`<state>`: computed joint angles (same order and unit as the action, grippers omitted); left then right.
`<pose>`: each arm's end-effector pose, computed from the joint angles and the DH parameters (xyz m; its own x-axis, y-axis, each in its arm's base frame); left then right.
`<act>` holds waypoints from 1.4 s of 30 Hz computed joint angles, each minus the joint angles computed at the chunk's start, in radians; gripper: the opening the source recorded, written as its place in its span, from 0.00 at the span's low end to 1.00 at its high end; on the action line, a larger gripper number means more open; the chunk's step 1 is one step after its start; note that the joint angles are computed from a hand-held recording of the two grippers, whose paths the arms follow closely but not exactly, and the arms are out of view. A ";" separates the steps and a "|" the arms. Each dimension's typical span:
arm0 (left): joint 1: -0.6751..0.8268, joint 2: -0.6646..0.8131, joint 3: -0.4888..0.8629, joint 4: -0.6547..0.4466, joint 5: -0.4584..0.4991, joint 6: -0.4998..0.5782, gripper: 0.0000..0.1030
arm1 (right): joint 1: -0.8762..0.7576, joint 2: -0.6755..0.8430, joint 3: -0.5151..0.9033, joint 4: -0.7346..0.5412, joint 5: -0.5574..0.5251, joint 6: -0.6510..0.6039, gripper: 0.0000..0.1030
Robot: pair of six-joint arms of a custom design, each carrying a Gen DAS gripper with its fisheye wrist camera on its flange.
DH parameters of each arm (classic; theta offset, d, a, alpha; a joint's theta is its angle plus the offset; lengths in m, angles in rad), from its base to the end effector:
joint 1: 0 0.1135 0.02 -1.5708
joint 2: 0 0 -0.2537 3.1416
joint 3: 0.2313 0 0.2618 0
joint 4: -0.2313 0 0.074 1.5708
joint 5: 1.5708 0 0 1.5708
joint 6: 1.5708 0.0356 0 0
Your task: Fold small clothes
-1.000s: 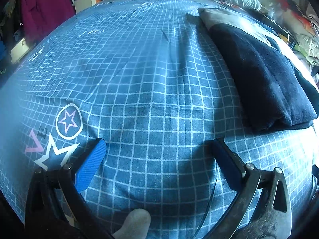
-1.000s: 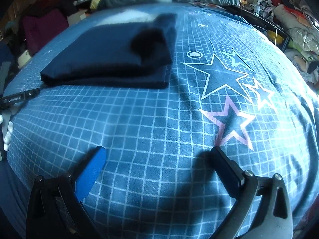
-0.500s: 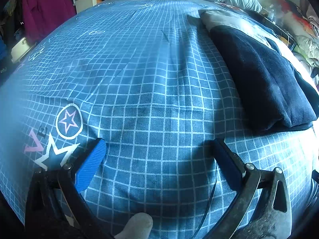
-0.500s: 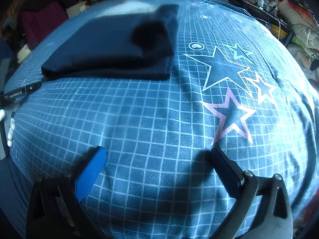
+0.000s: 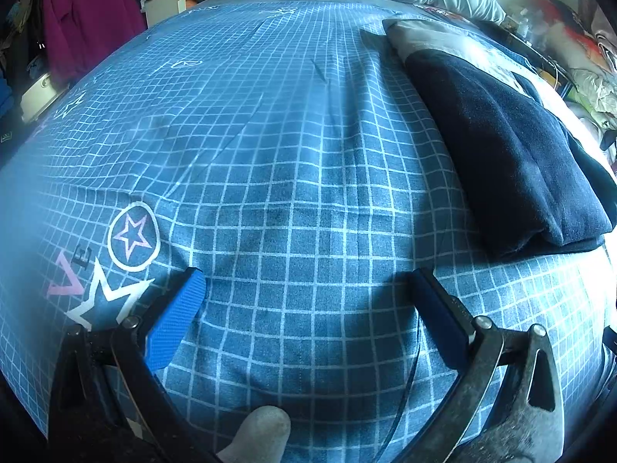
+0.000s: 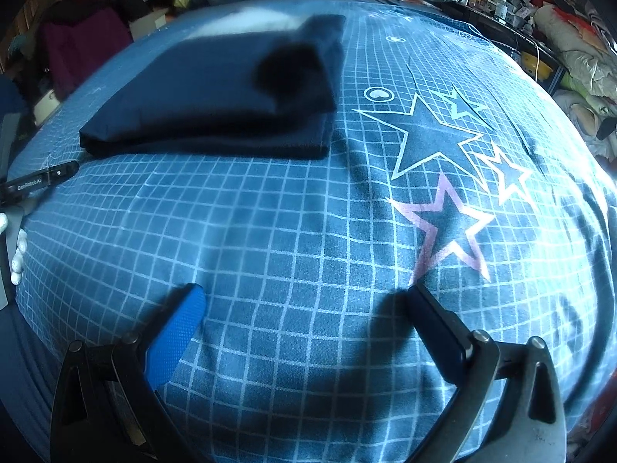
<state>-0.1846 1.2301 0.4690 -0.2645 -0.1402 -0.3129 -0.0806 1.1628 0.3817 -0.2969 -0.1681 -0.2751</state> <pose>0.2150 -0.0351 0.1269 -0.8337 -0.1544 -0.5302 -0.1536 0.9871 -0.0460 0.1940 -0.0097 0.1135 -0.8453 -0.2004 -0.4953 -0.2381 0.9712 0.0133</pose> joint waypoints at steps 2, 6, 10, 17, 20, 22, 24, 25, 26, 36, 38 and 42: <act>-0.002 -0.001 -0.001 0.000 -0.002 -0.002 1.00 | -0.001 0.000 0.001 0.001 -0.001 -0.001 1.00; -0.002 0.000 -0.001 -0.001 -0.001 -0.002 1.00 | -0.004 0.001 0.001 0.001 -0.003 -0.002 1.00; 0.006 0.008 0.012 -0.013 0.009 0.002 1.00 | -0.003 0.003 0.001 0.003 -0.003 -0.002 1.00; 0.023 0.069 0.051 0.009 0.008 0.034 1.00 | 0.000 -0.003 -0.002 0.003 0.000 0.001 1.00; 0.034 0.078 0.047 0.032 0.020 0.043 1.00 | -0.002 -0.002 -0.002 0.004 -0.001 -0.001 1.00; 0.034 0.081 0.043 0.045 0.016 0.047 1.00 | -0.001 -0.003 -0.003 0.004 -0.001 0.000 1.00; 0.032 0.076 0.037 0.050 0.014 0.045 1.00 | -0.001 -0.004 -0.003 0.004 0.000 0.001 1.00; 0.036 0.081 0.039 0.054 0.017 0.049 1.00 | -0.001 -0.003 -0.003 0.004 0.000 0.001 1.00; 0.037 0.082 0.041 0.052 0.019 0.049 1.00 | 0.000 -0.003 -0.002 0.003 0.001 0.001 1.00; 0.037 0.069 0.034 0.047 0.023 0.048 1.00 | 0.004 0.000 -0.006 0.016 0.003 0.000 1.00; 0.045 0.070 0.035 0.051 0.030 0.053 1.00 | 0.006 -0.005 -0.008 0.014 0.004 0.004 1.00; 0.040 0.063 0.031 0.048 0.027 0.048 1.00 | 0.015 -0.011 -0.013 0.020 0.014 0.010 1.00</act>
